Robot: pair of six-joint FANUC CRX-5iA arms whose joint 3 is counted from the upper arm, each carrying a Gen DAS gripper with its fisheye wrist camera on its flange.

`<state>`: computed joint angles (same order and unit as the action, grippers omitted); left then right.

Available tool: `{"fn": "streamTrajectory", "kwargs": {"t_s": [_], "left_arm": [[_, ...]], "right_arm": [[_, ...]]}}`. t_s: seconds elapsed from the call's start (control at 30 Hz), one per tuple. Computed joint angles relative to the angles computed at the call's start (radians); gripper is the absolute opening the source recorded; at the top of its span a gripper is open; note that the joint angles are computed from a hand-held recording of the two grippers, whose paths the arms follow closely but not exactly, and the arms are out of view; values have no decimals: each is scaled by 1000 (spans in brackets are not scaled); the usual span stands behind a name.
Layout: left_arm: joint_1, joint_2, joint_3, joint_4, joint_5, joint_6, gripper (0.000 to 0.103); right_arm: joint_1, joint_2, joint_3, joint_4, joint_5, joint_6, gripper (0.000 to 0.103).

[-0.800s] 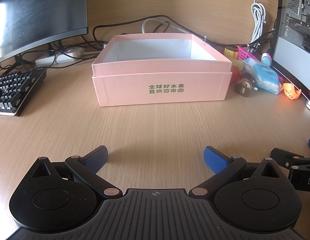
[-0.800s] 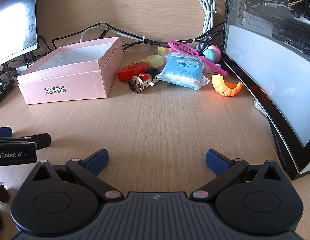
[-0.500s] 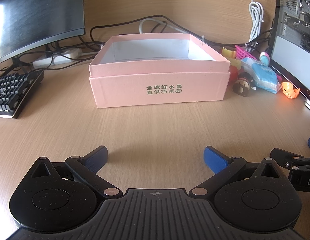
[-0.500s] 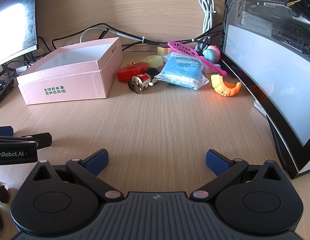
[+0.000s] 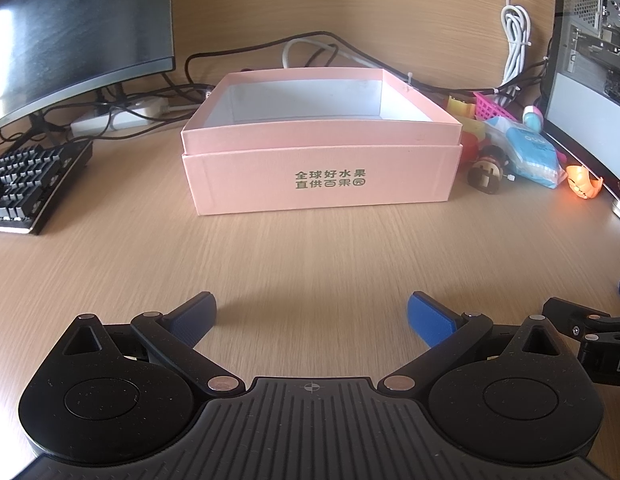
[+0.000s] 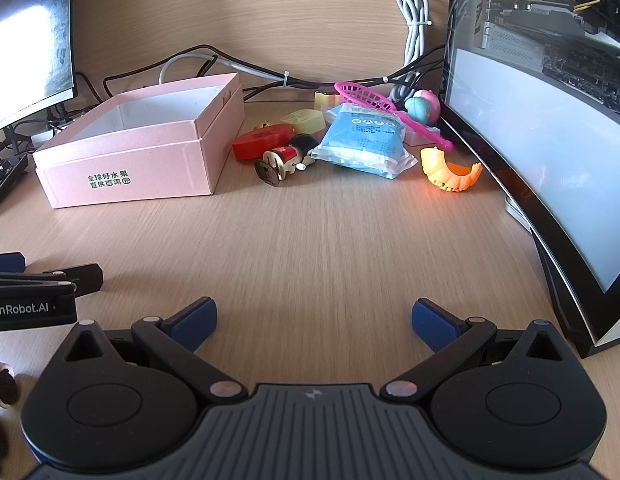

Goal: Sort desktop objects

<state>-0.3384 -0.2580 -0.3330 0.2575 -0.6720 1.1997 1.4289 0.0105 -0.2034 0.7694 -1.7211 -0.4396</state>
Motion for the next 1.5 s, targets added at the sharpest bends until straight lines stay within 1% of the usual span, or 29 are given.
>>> {"fn": "streamTrajectory", "kwargs": {"t_s": [0.17,0.2,0.27,0.3,0.33,0.43,0.5,0.63,0.73,0.77,0.8,0.83,0.87,0.9,0.93,0.97,1.0,1.07,1.1,1.13,1.2,1.23,1.3,1.33,1.37,1.4,1.47,1.5], "left_arm": [[-27,-1,22,-82,-3,95,103],[-32,3,30,-94,-8,122,103],[-59,12,57,-157,-22,210,103],[-70,15,64,-175,-25,232,103],[-77,17,65,-175,-23,231,103],[-73,17,54,-134,-17,180,103],[-68,17,52,-118,-26,163,103],[-68,28,70,-121,-52,165,103],[-53,25,60,-80,-55,115,103],[-48,25,64,-82,-60,117,103],[-44,24,72,-99,-57,146,103],[-38,22,81,-125,-42,187,103],[-35,22,102,-172,-26,240,103],[-28,23,118,-206,-4,274,103],[-15,22,123,-215,31,277,103],[-3,26,128,-221,66,264,103],[5,40,139,-221,86,236,103],[22,81,165,-178,87,145,103],[27,102,178,-155,78,112,103],[31,120,190,-139,72,91,103],[41,146,195,-85,72,43,103],[49,156,192,-44,70,10,103],[69,158,170,42,70,-55,103],[79,156,157,78,75,-84,103],[88,152,144,103,81,-106,103],[97,146,132,119,84,-122,103],[111,142,121,146,78,-147,103],[115,140,125,137,72,-139,103]], "right_arm": [[8,-32,-29,6,27,29,103],[10,-43,-40,10,37,38,103],[15,-64,-59,14,53,54,103],[17,-74,-68,15,60,63,103],[19,-84,-77,17,68,70,103],[25,-105,-91,16,88,94,103],[23,-117,-89,5,98,120,103],[19,-132,-85,-11,114,155,103],[26,-141,-96,-5,120,157,103],[23,-146,-97,-8,127,165,103],[19,-163,-105,-7,150,176,103],[11,-196,-126,0,198,179,103],[-3,-228,-141,7,244,163,103],[-16,-244,-147,29,261,110,103],[-29,-261,-163,75,281,44,103],[-58,-277,-178,125,322,15,103],[-102,-281,-178,161,372,32,103],[-225,-246,-141,203,474,111,103],[-281,-219,-116,204,513,136,103],[-336,-186,-83,187,548,160,103],[-443,-117,-1,99,623,209,103],[-493,-96,30,33,687,247,103],[-560,-62,82,-95,797,327,103],[-578,-43,111,-149,835,363,103],[-579,-14,143,-151,821,364,103],[-578,19,184,-155,805,399,103],[-578,62,229,-178,840,489,103],[-573,75,242,-174,854,519,103]]}}
